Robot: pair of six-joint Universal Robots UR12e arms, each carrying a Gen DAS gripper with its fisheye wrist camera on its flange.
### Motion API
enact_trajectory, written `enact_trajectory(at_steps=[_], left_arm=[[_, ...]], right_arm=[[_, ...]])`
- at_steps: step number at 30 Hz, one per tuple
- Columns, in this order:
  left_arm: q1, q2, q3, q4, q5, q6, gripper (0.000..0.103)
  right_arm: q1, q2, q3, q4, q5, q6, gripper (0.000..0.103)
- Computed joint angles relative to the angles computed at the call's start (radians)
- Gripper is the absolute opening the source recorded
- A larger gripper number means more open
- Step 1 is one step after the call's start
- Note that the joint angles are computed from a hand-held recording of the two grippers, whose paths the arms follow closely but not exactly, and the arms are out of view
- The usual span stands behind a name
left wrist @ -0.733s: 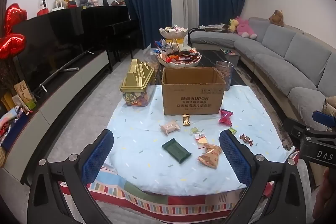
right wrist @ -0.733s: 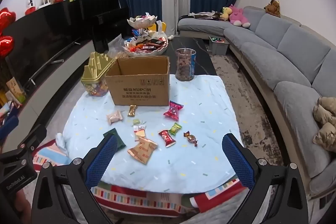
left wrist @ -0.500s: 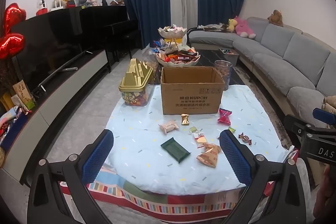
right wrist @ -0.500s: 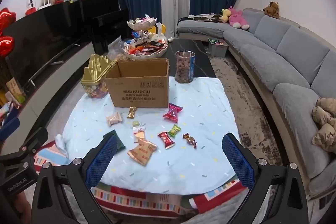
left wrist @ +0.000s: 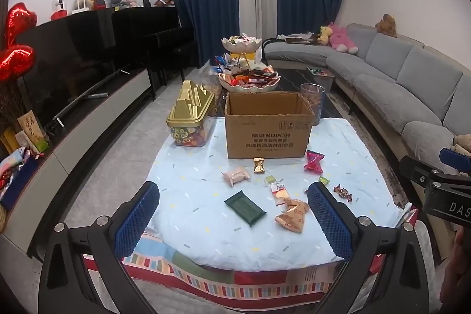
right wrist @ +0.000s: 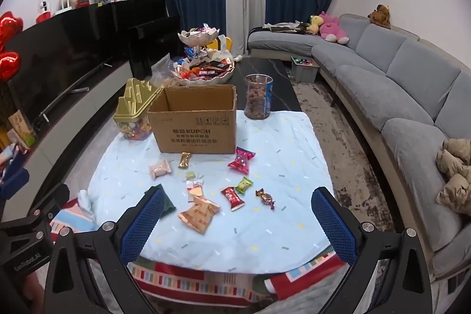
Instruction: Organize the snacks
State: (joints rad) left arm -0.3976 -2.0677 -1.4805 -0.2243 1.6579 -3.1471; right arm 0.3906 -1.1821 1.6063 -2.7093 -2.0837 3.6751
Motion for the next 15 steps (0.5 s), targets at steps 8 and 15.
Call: enact_trajectory(at_steps=[8, 15], left_arm=[[-0.001, 0.0, -0.002, 0.0, 0.0, -0.001, 0.103], [-0.001, 0.0, 0.001, -0.004, 0.001, -0.002, 0.103]], right_arm=[[0.003, 0.001, -0.002, -0.001, -0.01, 0.001, 0.101], [0.007, 0.0, -0.004, -0.004, -0.024, -0.001, 0.101]])
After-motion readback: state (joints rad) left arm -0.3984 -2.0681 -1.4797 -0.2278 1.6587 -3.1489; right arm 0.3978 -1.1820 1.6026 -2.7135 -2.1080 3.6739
